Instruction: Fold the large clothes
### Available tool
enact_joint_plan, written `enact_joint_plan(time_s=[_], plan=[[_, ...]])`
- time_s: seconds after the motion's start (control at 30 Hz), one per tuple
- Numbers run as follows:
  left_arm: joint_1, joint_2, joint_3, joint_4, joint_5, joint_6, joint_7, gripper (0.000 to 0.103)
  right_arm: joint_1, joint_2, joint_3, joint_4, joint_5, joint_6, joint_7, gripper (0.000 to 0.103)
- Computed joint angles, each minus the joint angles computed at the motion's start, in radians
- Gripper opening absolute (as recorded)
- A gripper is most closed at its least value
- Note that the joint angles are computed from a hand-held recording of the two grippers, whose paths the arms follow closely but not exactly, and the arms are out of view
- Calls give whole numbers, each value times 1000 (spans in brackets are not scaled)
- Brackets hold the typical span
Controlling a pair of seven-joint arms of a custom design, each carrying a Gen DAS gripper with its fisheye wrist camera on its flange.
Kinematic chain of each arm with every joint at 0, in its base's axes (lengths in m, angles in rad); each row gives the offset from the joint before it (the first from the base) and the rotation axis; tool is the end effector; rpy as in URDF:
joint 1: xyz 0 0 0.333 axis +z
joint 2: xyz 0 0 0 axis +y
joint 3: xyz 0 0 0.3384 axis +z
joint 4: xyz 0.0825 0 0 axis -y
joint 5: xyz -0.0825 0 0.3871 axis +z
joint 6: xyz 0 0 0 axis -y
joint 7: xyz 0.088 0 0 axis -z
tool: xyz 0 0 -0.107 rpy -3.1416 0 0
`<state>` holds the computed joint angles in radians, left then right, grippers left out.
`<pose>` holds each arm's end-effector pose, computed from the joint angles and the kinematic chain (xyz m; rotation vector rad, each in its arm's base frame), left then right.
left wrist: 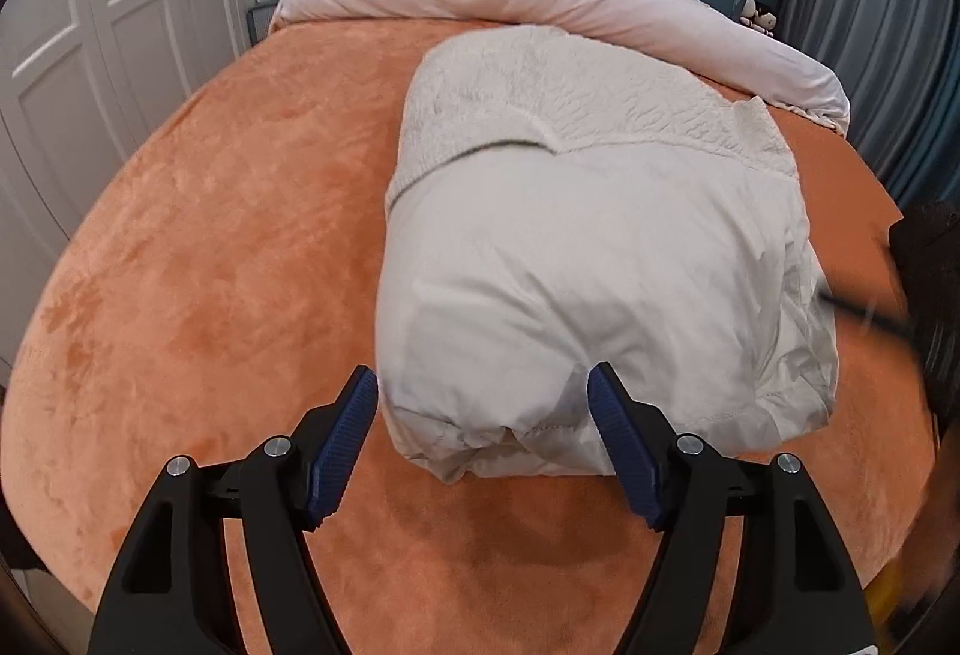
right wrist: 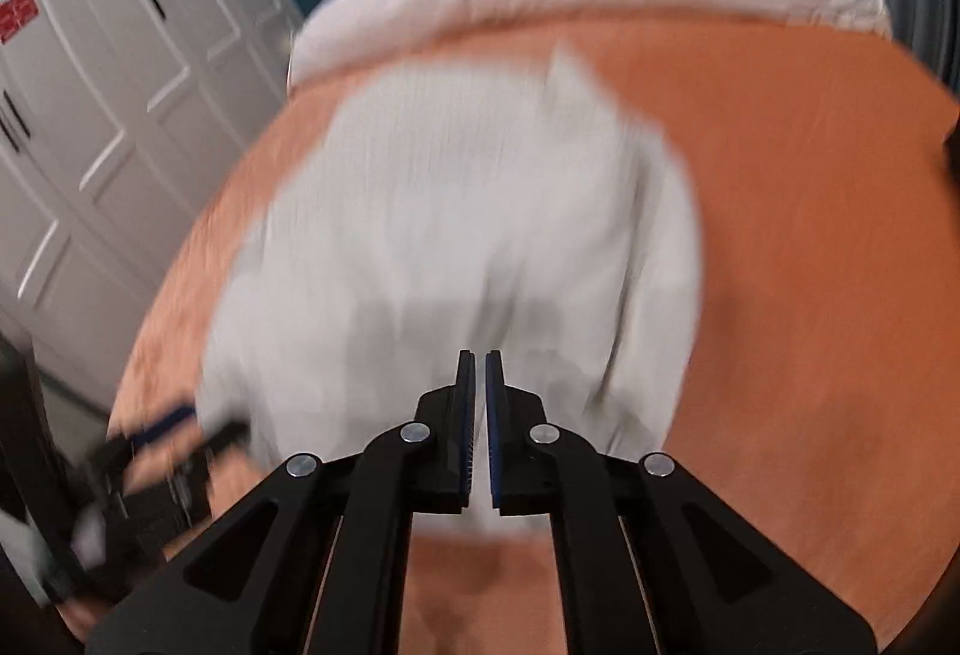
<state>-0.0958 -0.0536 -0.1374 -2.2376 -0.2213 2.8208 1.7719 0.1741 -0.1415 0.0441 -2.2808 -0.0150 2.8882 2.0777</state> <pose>0.5491 -0.1202 0.4851 -1.6520 2.1253 -0.7578 0.5287 0.1191 0.5222 -1.4701 1.9396 -0.4100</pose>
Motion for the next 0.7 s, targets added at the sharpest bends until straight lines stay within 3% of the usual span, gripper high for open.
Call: enact_joint_plan(time_s=[0.1,0.17,0.23,0.3,0.37,0.47,0.53,0.6,0.63,0.7], plan=[[-2,-18,-4,-10,21,9,-26,71,-64,80,11,136,-171,-53,104,3],[-4,-24,-6,-10,38,12,-43,71,-65,148,-14,216,-188,-90,121,3],[-5,-22,-8,-6,59,17,-59,71,-64,232,-41,298,-184,-163,106,0],[-3,-14,-10,5,89,10,-80,71,-87,311,-30,344,-41,-213,-3,0],[-3,-5,-10,13,106,0,-89,71,-64,328,-52,322,-45,-193,-14,0],[-1,-6,-13,6,137,3,-112,71,-7,279,-92,295,-198,-211,96,0],[1,-11,-16,-5,169,11,-143,71,18,174,-97,195,-327,-162,231,8],[3,-18,-20,-16,204,18,-178,71,7,56,-67,69,-380,-90,293,18],[3,-26,-21,-26,214,19,-190,71,-6,11,-43,24,-416,-77,333,29],[3,-43,-23,-46,236,18,-213,71,-31,-87,17,-78,-470,-76,404,38]])
